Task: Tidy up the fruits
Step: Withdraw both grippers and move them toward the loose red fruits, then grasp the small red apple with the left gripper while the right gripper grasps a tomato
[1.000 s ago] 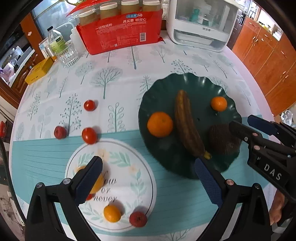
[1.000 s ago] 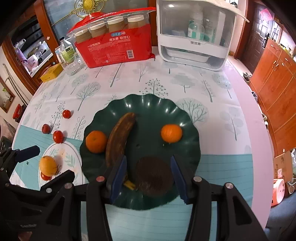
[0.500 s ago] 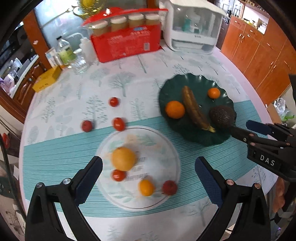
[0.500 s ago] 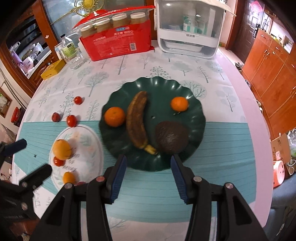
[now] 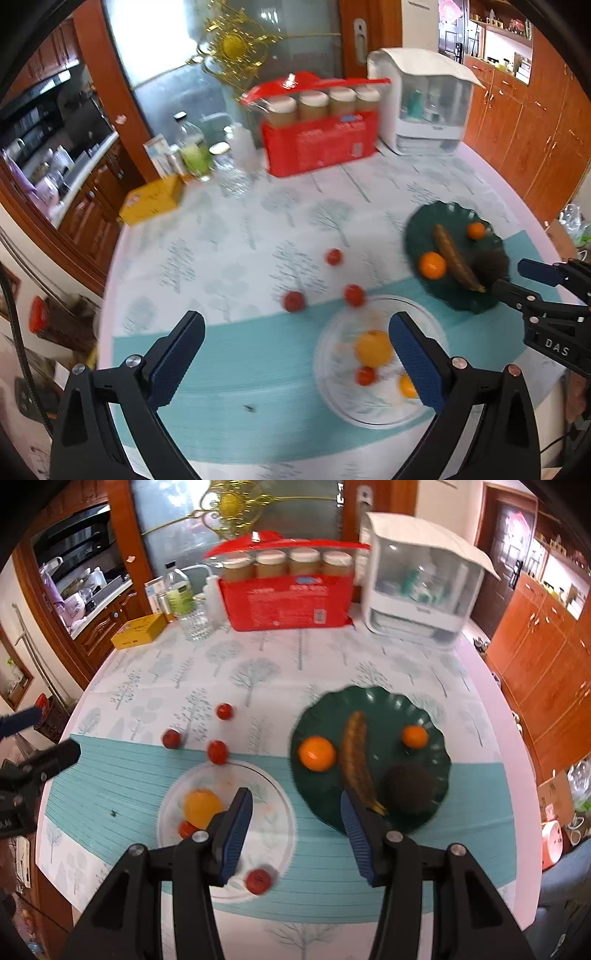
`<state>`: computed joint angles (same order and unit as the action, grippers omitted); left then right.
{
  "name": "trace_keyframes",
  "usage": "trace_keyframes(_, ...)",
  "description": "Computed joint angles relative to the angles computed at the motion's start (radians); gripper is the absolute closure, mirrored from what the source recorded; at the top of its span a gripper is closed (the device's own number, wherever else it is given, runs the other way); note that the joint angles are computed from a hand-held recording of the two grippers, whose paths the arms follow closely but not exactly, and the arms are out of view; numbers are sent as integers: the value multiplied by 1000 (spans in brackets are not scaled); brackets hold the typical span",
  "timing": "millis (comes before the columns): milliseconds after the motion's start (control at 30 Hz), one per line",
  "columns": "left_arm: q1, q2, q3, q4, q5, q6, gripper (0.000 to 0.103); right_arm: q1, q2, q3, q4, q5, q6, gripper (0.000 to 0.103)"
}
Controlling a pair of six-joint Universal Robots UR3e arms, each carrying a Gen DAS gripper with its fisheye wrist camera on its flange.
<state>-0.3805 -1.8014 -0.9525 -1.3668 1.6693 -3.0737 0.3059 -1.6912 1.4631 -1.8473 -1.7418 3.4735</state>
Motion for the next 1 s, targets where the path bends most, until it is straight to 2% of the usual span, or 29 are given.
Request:
trace_keyframes(167,105,-21,50,-14,-41,85,4,89,178,-239,54,-48,32,53)
trace_keyframes(333,161,-94,110,-17,-86,127,4,137,398,-537,126,-114,27,53)
trace_keyframes(433,169,-148,132,-12,-105,133,4,134,498,-629,114,-127,5,53)
trace_keyframes(567,171,-224,130,14,-116,139,6,117,589,-643,31,-111,-31,53)
trace_keyframes(700,160,-329,139,31,-99,108,12,75,674,-617,-66,-28,-78,53)
trace_keyframes(867,164,-428,148,28,-121,64,13,20,788,-622,-129,74,-92,53)
trace_keyframes(1000,173,-479,135,45,-153,34,13,3,845,-625,-161,112,-107,53)
